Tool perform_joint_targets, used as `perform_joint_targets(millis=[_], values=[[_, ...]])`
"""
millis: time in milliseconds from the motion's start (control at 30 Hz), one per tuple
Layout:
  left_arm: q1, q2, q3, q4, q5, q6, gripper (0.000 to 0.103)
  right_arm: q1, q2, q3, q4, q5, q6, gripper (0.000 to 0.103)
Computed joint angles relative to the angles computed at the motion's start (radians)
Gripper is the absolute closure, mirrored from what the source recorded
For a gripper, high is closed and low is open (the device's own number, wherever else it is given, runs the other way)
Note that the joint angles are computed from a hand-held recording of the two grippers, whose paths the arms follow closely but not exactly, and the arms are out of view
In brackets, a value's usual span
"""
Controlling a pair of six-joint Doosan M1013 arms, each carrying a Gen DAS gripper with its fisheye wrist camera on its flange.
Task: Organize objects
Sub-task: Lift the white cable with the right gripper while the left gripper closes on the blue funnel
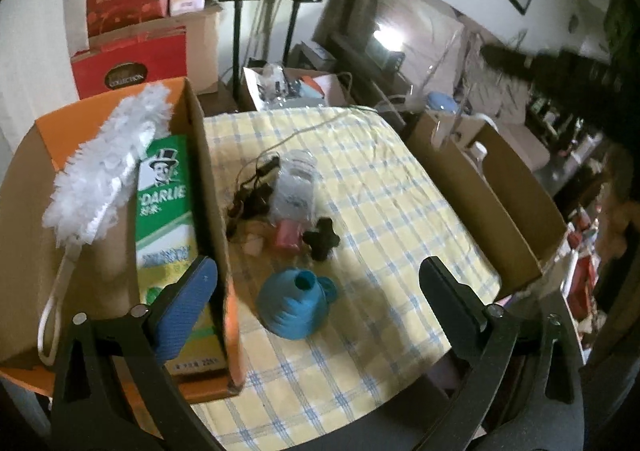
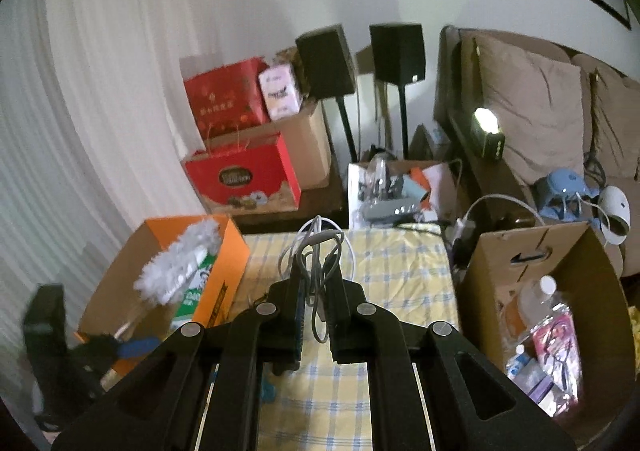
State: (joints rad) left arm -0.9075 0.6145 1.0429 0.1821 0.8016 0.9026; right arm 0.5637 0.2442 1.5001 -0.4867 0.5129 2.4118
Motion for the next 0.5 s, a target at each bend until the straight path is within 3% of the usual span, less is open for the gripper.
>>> perform_joint_targets(millis=[333, 500], values=[[-0.011, 0.010, -0.010, -0.005, 0.016, 0.042, 0.007, 0.010, -0.063, -0.016, -0.209, 0.023, 0.118, 0.095], [-0.016, 0.027, -0.032, -0.004, 0.043, 0.069, 0.013, 0.005, -0.081, -0.038, -0.183, 0.039, 0.062, 0.095]])
